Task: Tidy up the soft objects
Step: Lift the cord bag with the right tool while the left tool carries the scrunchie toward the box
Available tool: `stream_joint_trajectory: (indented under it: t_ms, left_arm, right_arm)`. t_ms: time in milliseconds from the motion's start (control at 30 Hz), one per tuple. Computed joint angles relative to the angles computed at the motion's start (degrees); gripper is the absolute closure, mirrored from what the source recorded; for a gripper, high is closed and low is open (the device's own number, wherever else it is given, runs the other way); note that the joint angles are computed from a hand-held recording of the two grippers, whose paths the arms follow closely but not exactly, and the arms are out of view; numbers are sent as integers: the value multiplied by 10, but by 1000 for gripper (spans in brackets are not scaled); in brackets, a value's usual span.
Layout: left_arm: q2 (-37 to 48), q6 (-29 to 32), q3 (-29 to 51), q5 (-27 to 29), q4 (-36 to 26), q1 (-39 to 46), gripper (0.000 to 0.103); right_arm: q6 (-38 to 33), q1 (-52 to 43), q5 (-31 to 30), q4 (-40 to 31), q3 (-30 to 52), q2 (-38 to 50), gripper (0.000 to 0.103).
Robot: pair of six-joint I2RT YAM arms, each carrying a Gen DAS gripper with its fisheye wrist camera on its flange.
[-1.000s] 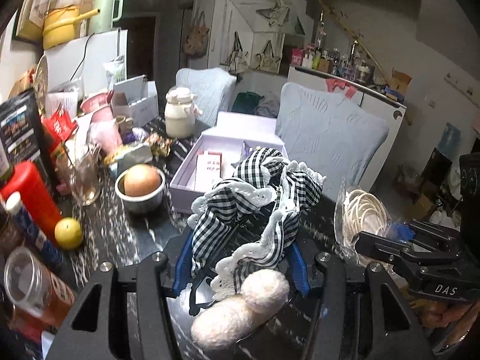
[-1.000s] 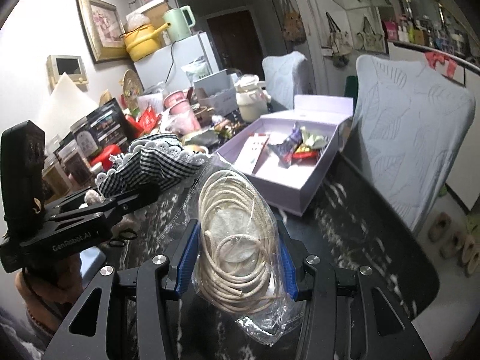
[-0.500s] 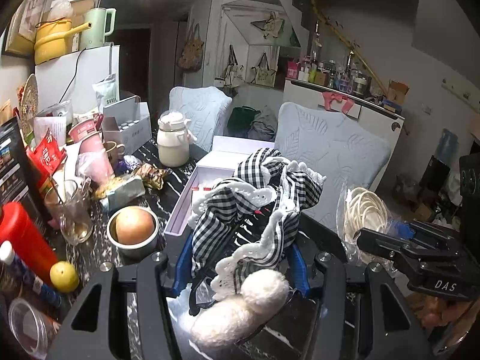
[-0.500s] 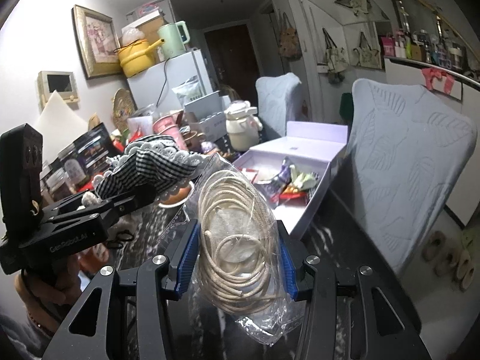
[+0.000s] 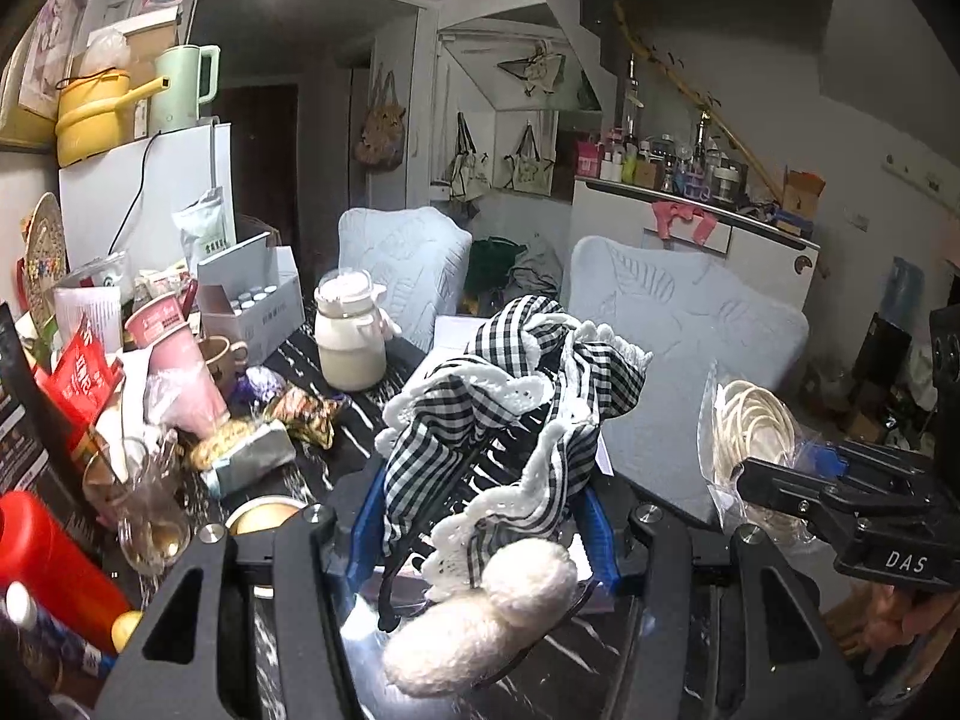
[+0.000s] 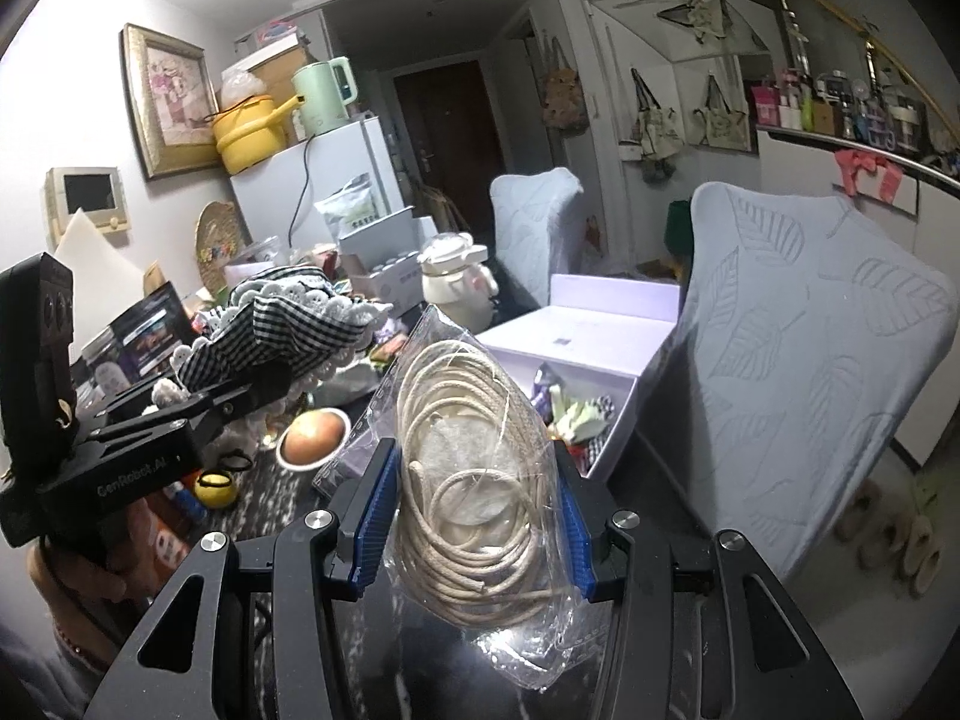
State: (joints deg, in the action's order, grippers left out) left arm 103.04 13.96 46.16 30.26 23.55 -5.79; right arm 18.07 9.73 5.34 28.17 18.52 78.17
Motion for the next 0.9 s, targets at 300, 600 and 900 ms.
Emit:
stream_joint_trajectory:
  t_ms: [300,600,900]
  left_arm:
    - [57,-20,83,-16,-5,-22,49]
    - [126,-25,182,-57,-19,-50,49]
    - [208,-22,285,-96,-59,-77,49]
  right_arm:
    - [-31,-47,-39,15,61,66,56]
    - [-53,-88,-58,25,133,136,56]
    - [-60,-114,-84,16,224,232,56]
